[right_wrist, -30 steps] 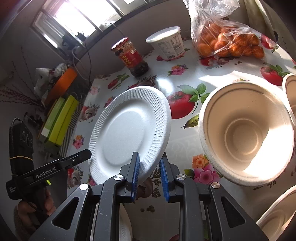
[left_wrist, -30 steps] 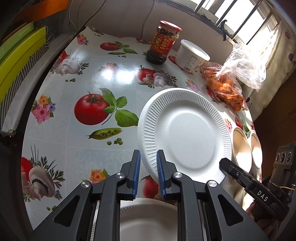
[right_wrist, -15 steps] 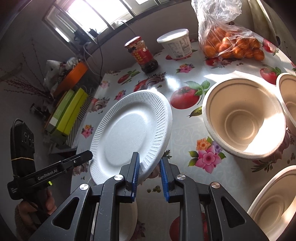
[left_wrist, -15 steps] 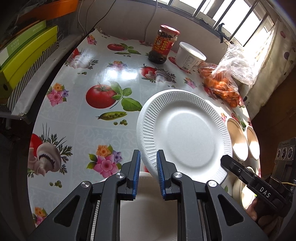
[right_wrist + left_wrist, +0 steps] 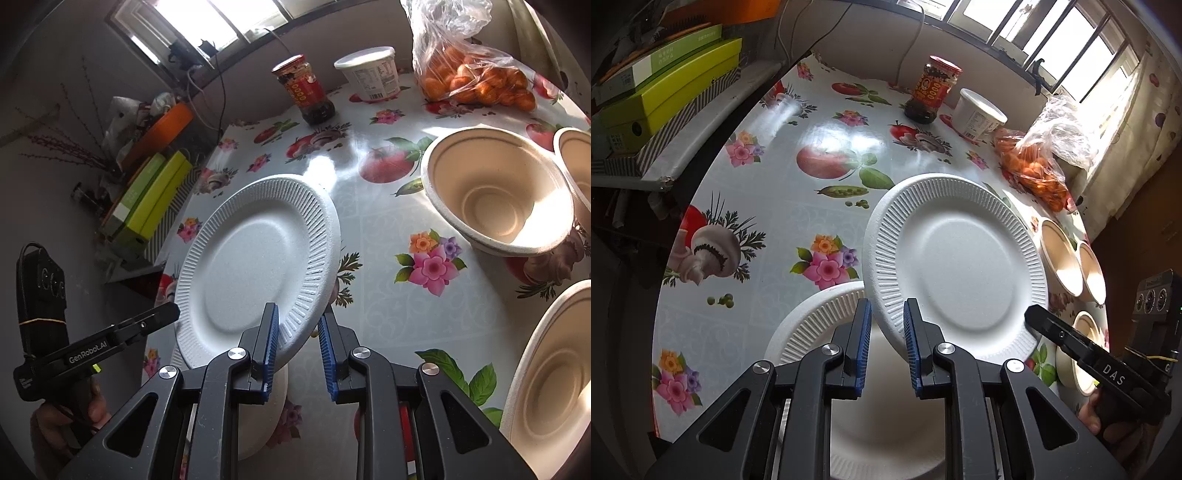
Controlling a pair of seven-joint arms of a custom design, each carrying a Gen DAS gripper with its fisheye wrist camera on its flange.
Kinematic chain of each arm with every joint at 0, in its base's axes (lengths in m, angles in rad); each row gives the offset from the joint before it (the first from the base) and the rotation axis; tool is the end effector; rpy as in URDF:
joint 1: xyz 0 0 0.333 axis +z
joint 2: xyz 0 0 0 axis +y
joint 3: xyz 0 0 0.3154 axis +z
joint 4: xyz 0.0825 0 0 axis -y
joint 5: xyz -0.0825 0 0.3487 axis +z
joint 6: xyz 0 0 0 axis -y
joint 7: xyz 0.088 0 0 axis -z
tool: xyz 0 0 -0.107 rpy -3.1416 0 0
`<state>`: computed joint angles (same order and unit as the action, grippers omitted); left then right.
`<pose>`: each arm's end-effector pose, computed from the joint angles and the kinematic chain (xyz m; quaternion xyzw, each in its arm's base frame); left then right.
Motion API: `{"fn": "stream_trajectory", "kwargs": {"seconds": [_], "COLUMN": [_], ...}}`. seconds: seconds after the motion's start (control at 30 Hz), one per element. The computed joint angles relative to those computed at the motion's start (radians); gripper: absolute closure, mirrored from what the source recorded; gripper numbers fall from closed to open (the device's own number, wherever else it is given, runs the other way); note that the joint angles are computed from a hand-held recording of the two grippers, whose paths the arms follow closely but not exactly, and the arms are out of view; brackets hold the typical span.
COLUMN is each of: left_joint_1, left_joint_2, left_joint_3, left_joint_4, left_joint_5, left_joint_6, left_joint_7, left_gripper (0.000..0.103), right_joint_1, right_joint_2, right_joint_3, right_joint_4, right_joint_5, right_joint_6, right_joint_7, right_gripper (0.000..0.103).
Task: Organize plates and bowls
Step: 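Lift the held plate with the left gripper toward the plate stack, then lower the white plate onto the plate stack with both grippers holding its rim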
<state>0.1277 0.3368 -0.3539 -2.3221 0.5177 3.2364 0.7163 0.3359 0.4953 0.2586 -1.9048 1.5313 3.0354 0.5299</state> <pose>0.5163 -0.1623 0.3016 -0.7241 0.6220 -0.2889 0.0737 0.5447 0.2610 0.2860 -0.6754 0.6309 0.0087 0.3817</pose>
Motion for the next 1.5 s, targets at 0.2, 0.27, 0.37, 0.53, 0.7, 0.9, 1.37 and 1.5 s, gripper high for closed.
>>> {"fn": "stream_trajectory", "kwargs": {"seconds": [0.2,0.27,0.37,0.53,0.7,0.9,1.37,1.5], "left_joint_1": [-0.077,-0.094,-0.150,-0.278,-0.322,-0.367,-0.332,-0.325], "left_joint_2": [-0.039,-0.052,-0.068,-0.096,-0.111,-0.128,-0.135,-0.135], "left_joint_3": [0.096,0.123,0.186,0.312,0.352,0.374,0.314,0.306], "left_joint_4": [-0.073,-0.102,-0.133,-0.185,-0.238,-0.301,-0.374,-0.387], "left_joint_5": [0.015,0.023,0.027,-0.017,-0.087,-0.209,-0.312,-0.319], "left_joint_6": [0.058,0.086,0.108,0.141,0.177,0.216,0.273,0.284], "left_joint_7": [-0.056,-0.078,-0.102,-0.098,-0.064,0.006,0.058,0.054], "left_gripper": [0.084,0.084,0.084,0.084,0.084,0.084,0.084,0.084], "right_joint_1": [0.005,0.008,0.016,0.020,0.027,0.033,0.039,0.037], "right_joint_2": [-0.007,-0.007,-0.004,-0.004,0.000,0.004,0.010,0.007], "right_joint_3": [0.005,0.004,0.002,0.006,0.006,0.013,0.022,0.031], "right_joint_4": [-0.018,-0.024,-0.027,-0.036,-0.045,-0.053,-0.068,-0.073], "right_joint_5": [0.017,0.018,0.010,0.001,-0.019,-0.047,-0.130,-0.135], "right_joint_6": [-0.019,-0.028,-0.035,-0.051,-0.064,-0.071,-0.074,-0.066], "right_joint_7": [-0.035,-0.041,-0.042,-0.044,-0.033,-0.024,0.033,0.026], "right_gripper": [0.082,0.082,0.082,0.082,0.082,0.082,0.082,0.081]}}
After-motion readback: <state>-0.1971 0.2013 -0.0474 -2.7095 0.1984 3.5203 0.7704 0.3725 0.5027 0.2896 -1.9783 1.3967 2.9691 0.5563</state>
